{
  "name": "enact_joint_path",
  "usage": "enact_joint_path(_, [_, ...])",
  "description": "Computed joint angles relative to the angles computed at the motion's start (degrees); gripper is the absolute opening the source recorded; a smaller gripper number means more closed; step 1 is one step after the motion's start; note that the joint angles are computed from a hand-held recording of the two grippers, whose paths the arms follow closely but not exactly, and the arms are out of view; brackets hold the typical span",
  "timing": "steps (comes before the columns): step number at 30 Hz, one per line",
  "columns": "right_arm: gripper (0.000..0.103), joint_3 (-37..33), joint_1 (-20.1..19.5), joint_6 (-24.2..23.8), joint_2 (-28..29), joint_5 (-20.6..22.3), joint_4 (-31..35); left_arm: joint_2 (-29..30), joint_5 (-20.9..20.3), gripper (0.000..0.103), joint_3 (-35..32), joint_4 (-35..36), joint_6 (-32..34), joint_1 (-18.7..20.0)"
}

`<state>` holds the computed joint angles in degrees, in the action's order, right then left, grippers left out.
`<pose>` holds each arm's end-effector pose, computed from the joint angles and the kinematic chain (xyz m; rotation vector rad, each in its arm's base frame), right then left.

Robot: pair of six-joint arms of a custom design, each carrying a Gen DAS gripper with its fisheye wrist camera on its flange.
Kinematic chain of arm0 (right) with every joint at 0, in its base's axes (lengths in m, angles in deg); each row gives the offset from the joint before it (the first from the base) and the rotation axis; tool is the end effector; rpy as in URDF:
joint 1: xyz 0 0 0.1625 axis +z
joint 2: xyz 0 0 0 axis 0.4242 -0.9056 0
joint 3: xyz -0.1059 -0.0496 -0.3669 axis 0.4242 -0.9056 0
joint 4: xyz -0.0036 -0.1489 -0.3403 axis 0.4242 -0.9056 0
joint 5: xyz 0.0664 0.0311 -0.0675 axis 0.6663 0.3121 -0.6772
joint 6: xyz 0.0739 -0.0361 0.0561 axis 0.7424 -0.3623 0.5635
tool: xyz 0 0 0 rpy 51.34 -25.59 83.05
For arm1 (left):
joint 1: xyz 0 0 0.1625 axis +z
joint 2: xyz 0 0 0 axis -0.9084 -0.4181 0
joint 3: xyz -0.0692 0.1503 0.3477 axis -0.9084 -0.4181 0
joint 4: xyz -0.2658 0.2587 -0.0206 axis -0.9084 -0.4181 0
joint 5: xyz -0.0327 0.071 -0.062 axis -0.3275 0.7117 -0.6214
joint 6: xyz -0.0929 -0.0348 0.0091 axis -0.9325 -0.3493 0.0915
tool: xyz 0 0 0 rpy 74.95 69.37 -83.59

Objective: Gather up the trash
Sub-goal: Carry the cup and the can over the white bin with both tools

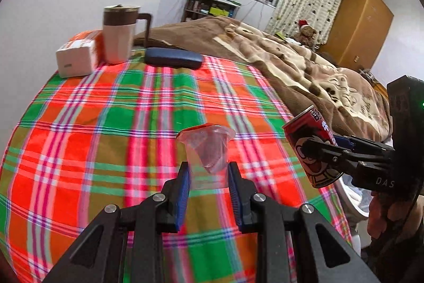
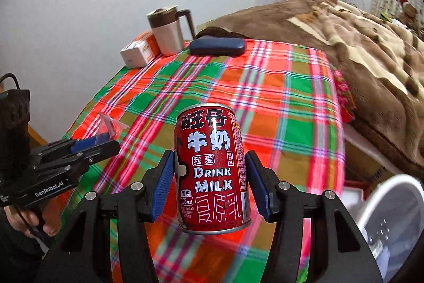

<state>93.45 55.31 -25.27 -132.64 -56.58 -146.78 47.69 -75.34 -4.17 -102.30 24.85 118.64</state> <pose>0.0044 -0.6039 0.2869 0.2473 -2.4389 0.9267 -0.3003 -0.6879 -0.0314 0.9380 2.6499 -0.6258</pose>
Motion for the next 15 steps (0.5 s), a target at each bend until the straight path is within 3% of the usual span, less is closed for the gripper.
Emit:
enact_joint_path(8, [0.056,8.23,-3.05,1.35,-6.22,1.54,-5.8,0.59,-2.47,0.028,2.48,-0.92,-0.67,-3.14])
enact_joint_path(15, [0.056,13.26,-6.33,2.97,-10.61,2.13,-9.77,3.31,-5.1,0.028,0.41,1.26,0.25,-5.85])
